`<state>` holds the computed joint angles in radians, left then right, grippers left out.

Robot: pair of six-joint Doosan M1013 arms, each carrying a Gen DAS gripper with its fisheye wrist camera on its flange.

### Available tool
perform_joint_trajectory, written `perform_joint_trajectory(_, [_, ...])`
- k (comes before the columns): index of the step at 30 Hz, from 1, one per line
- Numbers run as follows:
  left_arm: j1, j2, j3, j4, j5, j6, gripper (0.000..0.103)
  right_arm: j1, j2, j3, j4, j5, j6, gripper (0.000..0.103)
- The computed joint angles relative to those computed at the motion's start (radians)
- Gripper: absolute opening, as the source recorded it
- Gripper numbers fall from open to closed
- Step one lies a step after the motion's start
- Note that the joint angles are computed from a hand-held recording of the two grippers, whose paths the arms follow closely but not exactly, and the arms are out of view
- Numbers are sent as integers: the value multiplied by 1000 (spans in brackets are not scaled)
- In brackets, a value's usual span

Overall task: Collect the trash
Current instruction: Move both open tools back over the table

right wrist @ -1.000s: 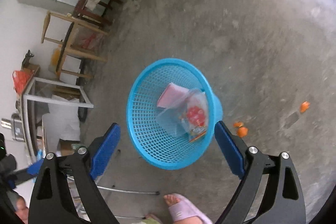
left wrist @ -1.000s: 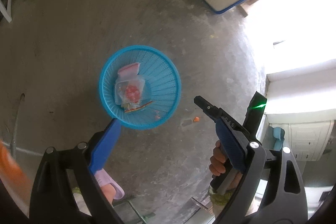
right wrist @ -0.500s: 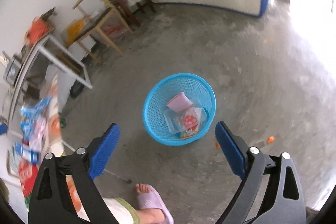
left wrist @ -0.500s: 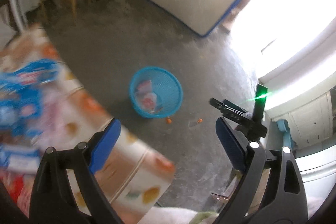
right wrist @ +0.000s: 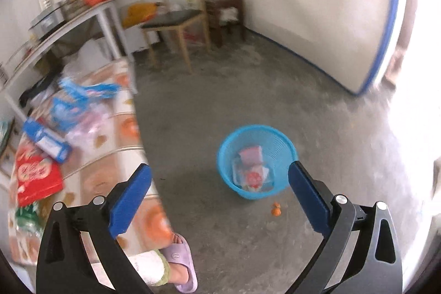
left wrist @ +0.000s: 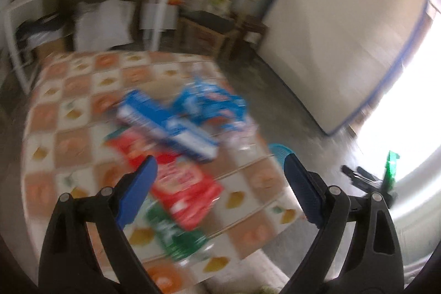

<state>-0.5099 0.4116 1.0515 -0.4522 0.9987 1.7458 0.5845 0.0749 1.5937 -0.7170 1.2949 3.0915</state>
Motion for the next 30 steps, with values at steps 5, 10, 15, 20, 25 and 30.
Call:
perform_joint_trajectory(5, [36, -57, 140, 32, -82, -51, 89, 32, 34, -65, -33, -106, -118, 97])
perform_joint_trajectory(10, [68, -85, 251, -10, -159, -70, 89, 53, 64, -107, -38, -237, -183, 97])
perform_joint_trajectory(15, [102, -72, 291, -187, -185, 2, 89, 33, 107, -159, 102, -355, -264, 96])
perform_joint_trajectory(20, [117, -18, 248, -338, -158, 89, 88, 14, 163, -200, 248, -427, -338, 96])
perform_joint_trajectory(25, [120, 61, 147, -372, -116, 67, 74, 4, 211, -241, 338, -435, -411, 96])
perform_joint_trajectory(30, [119, 151, 31, -312, -61, -54, 60, -3, 233, -260, 365, -434, -445, 94])
